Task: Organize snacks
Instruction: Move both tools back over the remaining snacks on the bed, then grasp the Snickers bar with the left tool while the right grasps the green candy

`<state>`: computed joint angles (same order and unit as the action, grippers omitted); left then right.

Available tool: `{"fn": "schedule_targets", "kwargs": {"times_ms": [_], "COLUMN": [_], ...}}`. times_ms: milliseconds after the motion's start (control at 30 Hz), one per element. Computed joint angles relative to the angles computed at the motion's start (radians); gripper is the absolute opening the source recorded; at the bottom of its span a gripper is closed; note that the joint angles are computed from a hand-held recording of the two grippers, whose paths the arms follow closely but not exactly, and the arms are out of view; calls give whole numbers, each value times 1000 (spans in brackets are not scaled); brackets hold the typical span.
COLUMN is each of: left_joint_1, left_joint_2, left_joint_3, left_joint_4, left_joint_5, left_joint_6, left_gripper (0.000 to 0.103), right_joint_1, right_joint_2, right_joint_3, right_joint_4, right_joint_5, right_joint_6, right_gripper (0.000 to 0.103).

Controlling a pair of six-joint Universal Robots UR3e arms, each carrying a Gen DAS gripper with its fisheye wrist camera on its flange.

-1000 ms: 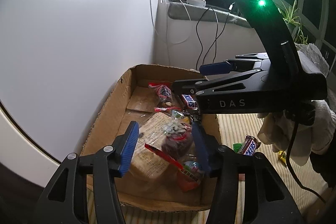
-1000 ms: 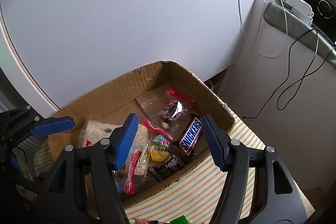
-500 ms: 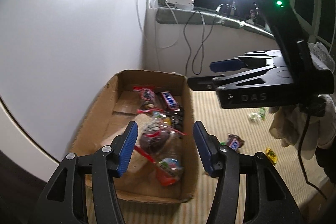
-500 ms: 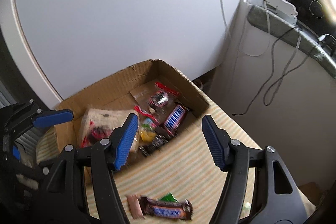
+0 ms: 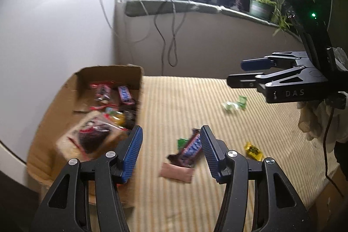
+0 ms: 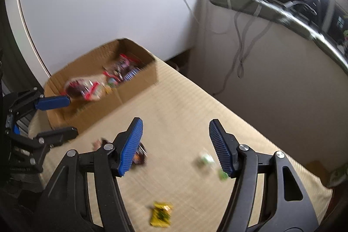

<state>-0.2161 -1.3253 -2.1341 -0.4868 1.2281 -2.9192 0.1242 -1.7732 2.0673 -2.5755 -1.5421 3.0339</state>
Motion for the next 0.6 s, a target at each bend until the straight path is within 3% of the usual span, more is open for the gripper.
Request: {"fn": "schedule_targets", "kwargs": {"times_ms": [333, 600], "left_joint_1": [-141, -191], "left_joint_2": [-132, -230], "left_joint_3": [53, 100], "left_joint_4": [35, 35], "left_joint_5": [68, 121], "left_joint_6": [-61, -76], "left_gripper": [54, 54], "right_joint_1": [-309, -428], "right_joint_2": [-308, -293], "right_joint_3": [246, 335], "right_joint_4": [126, 115], "right_joint_5": [130, 161], "right_joint_6": [-164, -293], "right_gripper": [66, 66]}}
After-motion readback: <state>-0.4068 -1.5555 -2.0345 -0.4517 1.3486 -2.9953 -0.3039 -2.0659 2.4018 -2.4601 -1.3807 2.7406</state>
